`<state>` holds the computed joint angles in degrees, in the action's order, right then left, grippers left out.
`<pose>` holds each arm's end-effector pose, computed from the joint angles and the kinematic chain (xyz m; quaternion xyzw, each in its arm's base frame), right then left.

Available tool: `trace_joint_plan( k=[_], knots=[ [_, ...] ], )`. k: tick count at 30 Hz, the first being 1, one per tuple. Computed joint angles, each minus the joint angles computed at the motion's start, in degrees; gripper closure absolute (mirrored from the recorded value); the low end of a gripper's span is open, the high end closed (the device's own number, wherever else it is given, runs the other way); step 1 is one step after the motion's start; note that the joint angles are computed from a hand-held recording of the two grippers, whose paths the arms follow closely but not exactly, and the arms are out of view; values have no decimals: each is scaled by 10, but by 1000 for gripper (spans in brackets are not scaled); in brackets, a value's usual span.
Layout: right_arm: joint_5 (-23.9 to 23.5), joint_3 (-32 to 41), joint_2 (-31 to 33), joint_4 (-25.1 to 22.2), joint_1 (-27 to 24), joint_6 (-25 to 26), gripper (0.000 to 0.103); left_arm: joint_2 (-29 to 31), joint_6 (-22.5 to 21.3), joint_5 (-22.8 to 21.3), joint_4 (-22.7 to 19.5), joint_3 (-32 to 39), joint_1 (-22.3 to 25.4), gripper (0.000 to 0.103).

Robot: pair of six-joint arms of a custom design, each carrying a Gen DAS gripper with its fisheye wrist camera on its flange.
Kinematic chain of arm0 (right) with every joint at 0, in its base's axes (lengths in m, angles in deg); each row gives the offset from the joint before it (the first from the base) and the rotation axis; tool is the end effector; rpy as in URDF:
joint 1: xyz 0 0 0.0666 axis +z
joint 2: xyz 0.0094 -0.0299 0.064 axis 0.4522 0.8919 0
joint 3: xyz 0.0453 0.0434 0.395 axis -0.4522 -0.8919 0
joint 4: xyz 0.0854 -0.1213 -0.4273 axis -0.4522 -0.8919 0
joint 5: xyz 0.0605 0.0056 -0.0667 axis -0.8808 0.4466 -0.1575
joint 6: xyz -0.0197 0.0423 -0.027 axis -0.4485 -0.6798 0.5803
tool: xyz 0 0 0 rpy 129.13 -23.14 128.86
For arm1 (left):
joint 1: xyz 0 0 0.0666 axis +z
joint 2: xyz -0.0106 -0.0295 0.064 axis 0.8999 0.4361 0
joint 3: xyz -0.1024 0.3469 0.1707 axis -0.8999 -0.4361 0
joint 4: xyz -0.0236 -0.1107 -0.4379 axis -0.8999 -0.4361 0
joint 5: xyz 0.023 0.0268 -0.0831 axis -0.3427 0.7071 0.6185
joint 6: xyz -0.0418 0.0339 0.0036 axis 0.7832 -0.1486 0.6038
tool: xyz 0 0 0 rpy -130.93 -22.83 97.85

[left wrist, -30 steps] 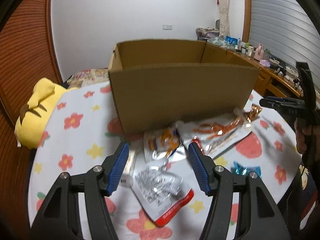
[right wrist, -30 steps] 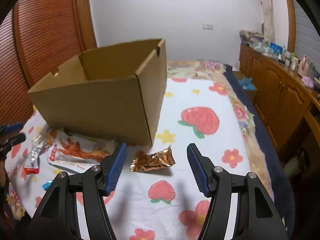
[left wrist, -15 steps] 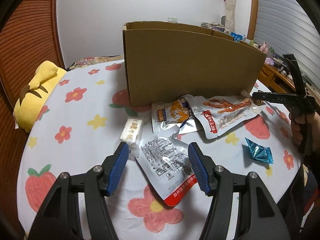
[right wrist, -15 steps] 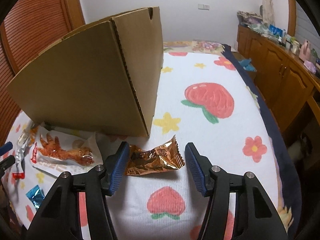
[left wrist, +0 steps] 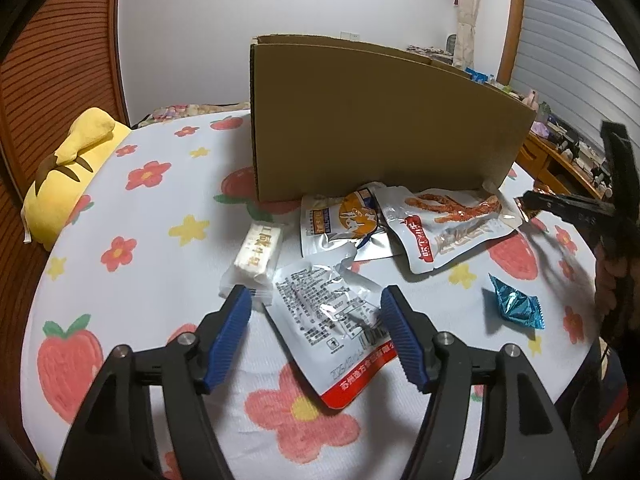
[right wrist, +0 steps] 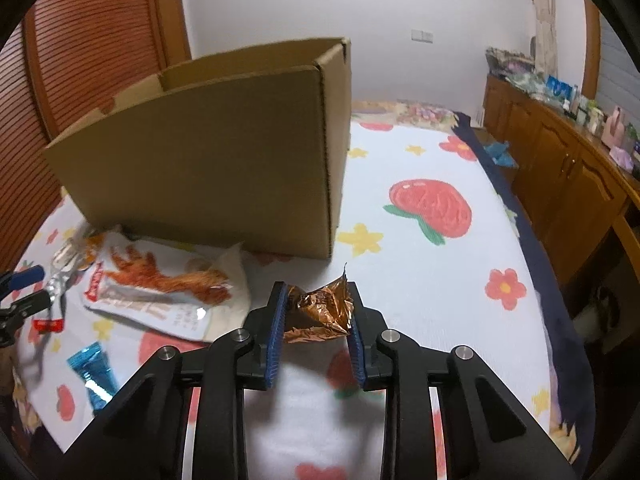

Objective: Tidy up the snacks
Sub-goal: 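Grasp the copper foil candy with the right tool while the left tool grasps the white red-banded pouch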

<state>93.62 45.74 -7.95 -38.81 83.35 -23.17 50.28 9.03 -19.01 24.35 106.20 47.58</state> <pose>0.2683 0.3629 0.2845 0.1240 0.9147 0.0020 0.3846 0.3889 -0.1293 0.2630 0.2948 0.8719 -0.1800 0.3472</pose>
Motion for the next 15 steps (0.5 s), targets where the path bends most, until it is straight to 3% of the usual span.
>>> trace_joint_plan(
  k=[15],
  knots=[
    [22,11,27,3,27,0,77,35,44,-24,-30,30,-19,28]
  ],
)
